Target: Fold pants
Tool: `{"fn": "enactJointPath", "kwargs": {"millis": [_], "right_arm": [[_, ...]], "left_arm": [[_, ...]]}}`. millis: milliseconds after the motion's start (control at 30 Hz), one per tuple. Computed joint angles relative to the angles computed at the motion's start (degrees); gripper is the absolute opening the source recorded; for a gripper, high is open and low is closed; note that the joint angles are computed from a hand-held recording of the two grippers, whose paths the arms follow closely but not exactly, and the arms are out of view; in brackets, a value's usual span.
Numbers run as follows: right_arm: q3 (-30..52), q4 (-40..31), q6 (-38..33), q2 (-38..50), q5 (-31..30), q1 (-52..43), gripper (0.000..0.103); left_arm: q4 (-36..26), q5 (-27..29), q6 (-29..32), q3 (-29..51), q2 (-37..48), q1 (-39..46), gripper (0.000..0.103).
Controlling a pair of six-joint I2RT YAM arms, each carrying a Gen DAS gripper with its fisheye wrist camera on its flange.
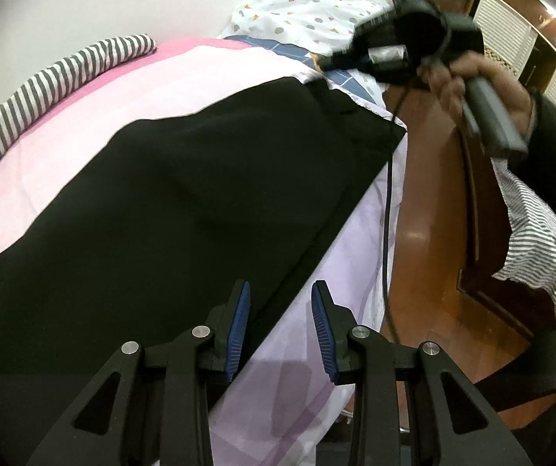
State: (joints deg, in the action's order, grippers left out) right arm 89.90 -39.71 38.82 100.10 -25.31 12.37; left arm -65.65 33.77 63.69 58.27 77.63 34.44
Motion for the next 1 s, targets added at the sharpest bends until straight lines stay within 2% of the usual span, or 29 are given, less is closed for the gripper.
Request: {"fn": "enactJointPath", "kwargs": {"millis": [100, 133, 200, 300, 333, 467, 700, 767, 833, 1000], "right_arm": [[9.68, -8.14, -3.07, 4.67, 4.8, 1.4, 0.004], [10.61, -8.76, -3.93, 5.01, 5.47, 1.48, 0.007], [9.89, -9.39, -4.28, 4.48, 5.41, 0.49, 0.009], [3.4, -7.33, -4.19, 1.2, 5.3, -2.28, 0.025], [2.34, -6.9, -4.06, 1.15, 5.77, -2.54, 0.025], [-4.04, -4.11, -4.41, 0.2, 3.15, -5.23, 0.025], [-9.34, 3.36, -2.65, 0.54, -0.89, -4.79, 0.025], [-8.33, 3.09, -3.24, 1.27, -1.0, -4.1, 0.023], [-6.38, 1.86, -4.44, 2.53, -0.95, -3.41, 0.011], [-1.29, -1.37, -4.27, 2.7, 1.33, -2.21, 0.005]], "left_arm": [[1.7, -0.39, -1.83, -0.95, -0.41, -1.08, 0.034], [2.92, -0.6, -2.96, -1.51, -0.71, -1.5, 0.034], [4.13, -1.02, -3.72, -2.25, -0.91, -2.04, 0.034], [6.13, -1.37, -4.92, -2.97, -0.49, -2.45, 0.034], [6.33, -1.37, -5.18, -2.98, -0.06, -2.5, 0.034], [7.18, -1.23, -5.54, -3.31, 0.5, -2.36, 0.034], [7.71, -0.59, -6.77, -3.13, 1.26, -2.11, 0.034], [7.96, -0.54, -6.93, -3.06, 1.45, -2.18, 0.033], [8.06, -0.43, -7.14, -2.97, 1.65, -2.26, 0.033], [8.46, -0.51, -7.25, -3.12, 1.6, -2.42, 0.033]]}}
